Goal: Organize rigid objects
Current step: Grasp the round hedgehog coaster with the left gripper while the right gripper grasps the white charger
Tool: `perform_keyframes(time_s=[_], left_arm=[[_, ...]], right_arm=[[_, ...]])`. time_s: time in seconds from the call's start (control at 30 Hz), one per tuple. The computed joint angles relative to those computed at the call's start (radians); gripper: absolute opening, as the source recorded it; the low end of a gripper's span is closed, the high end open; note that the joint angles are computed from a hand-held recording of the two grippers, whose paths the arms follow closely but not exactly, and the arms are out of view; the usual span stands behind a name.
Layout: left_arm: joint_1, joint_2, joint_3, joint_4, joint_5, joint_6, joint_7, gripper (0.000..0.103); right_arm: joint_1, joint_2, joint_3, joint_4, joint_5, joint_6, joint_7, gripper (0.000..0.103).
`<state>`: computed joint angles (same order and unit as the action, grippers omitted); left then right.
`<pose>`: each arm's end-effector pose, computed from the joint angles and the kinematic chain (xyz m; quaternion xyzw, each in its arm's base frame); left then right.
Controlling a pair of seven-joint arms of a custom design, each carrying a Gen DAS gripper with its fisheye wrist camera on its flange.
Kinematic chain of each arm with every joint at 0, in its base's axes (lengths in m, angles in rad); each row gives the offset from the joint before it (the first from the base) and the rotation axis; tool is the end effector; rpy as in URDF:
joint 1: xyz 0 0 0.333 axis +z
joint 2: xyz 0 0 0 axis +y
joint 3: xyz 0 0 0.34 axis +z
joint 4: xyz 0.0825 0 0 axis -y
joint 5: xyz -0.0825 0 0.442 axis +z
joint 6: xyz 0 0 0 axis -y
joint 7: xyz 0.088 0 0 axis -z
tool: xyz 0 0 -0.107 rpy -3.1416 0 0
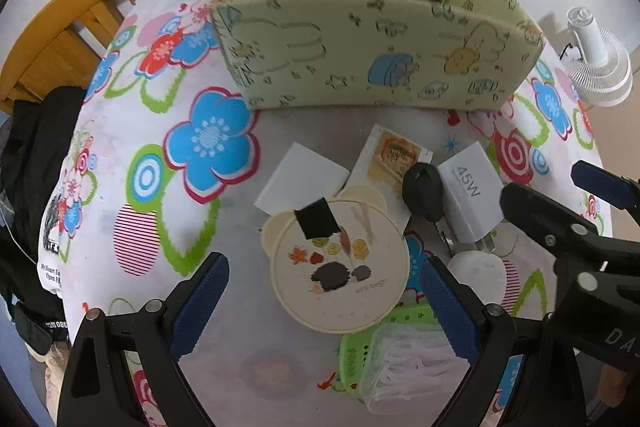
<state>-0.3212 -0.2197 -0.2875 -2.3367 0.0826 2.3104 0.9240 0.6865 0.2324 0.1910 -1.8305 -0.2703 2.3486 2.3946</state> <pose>0.4382 -0.3066 0.4309 -0.6988 0.7066 -0.0799 0.0775 0.4574 0.5320 0.4339 -0.7643 0.6223 -0.0779 0.1500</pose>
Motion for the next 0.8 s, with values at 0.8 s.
perform_keyframes(time_s=[0.8], left_arm=[[-0.015,0.052,0.003,0.011,-0.005,-0.014,-0.018,0.077]], right_arm=[[-0.004,0.117,-0.007,0.065,0.093,-0.008,-0.173,0.082]])
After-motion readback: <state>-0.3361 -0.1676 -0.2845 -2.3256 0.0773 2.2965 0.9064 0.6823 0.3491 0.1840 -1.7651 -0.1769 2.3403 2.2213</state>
